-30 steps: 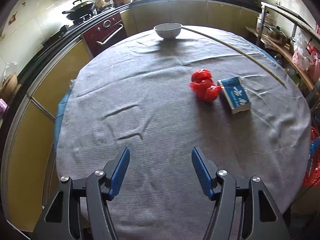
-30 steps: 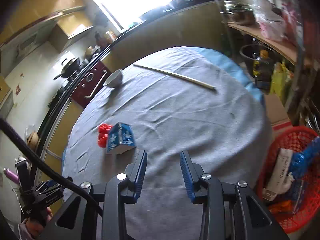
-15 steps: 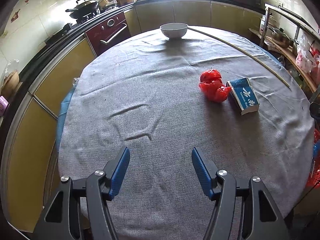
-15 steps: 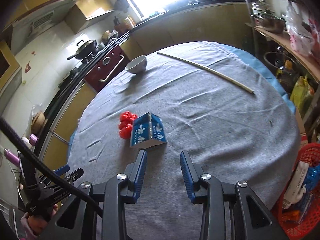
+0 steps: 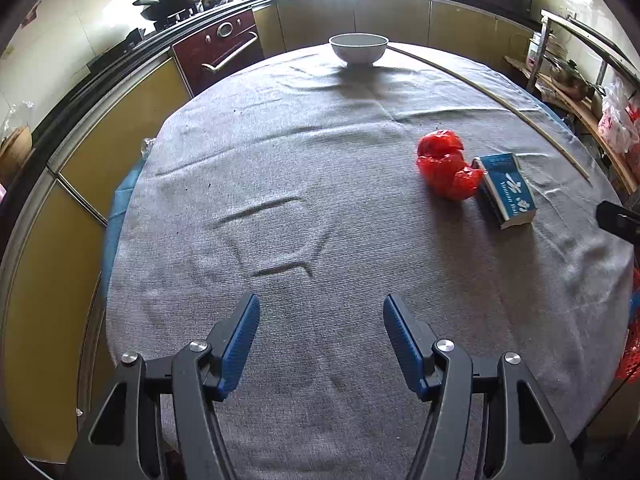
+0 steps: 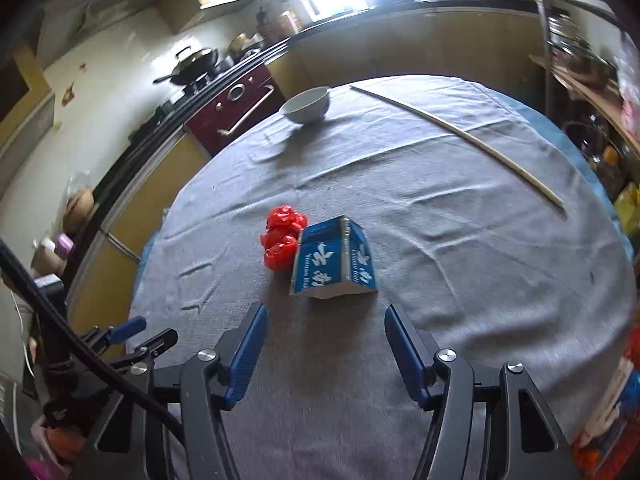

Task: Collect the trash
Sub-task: 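Close the right tool around the blue Yunnan Baiyao box beside the red bag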

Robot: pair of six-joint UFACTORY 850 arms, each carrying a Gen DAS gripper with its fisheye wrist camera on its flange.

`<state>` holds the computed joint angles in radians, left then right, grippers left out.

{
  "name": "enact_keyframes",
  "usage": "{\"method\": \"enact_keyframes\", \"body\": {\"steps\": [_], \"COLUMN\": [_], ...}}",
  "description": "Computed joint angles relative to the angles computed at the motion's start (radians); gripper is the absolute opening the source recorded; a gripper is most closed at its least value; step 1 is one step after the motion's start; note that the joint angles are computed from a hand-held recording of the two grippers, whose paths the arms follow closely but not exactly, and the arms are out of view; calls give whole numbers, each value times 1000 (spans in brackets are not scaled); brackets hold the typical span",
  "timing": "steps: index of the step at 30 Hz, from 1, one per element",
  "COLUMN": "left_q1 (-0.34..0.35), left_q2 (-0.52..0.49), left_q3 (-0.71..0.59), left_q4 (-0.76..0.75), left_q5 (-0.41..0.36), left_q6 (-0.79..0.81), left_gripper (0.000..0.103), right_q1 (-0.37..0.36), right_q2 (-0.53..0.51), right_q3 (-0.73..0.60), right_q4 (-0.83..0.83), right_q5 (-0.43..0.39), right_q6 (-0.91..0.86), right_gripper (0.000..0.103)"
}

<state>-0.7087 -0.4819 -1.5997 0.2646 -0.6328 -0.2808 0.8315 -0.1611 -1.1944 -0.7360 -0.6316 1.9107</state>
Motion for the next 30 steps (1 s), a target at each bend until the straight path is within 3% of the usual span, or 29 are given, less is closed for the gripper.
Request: {"method": "enact_keyframes", "body": {"steps": [5, 14, 20, 23, 25, 30], "left_q1": [13, 32, 34, 29, 27, 16], "left_q2": [-20, -58, -84, -92, -98, -108], "left_q3": [-18, -64, -121, -141, -152, -166], "left_q4": [-22, -35, -46, -36, -45, -36], "left_q5": [-10, -30, -36, -35, -37, -53], "left_q6": [15, 27, 41, 32, 36, 34], "left_gripper": [65, 65, 65, 65, 65, 65], "right_q1": [-35, -85, -105, -116, -118, -134], "right_q2": [-86, -263, -285, -253, -266, -291], "right_q3": [-74, -232, -261, -228, -246, -264], "right_q4": [80, 233, 251, 270, 281, 343], "right_q5": [10, -85, -90, -15, -42, -17], "right_q6": [-158, -420, -436, -393, -426, -473], "right_gripper": [65, 67, 67, 67, 67, 67]}}
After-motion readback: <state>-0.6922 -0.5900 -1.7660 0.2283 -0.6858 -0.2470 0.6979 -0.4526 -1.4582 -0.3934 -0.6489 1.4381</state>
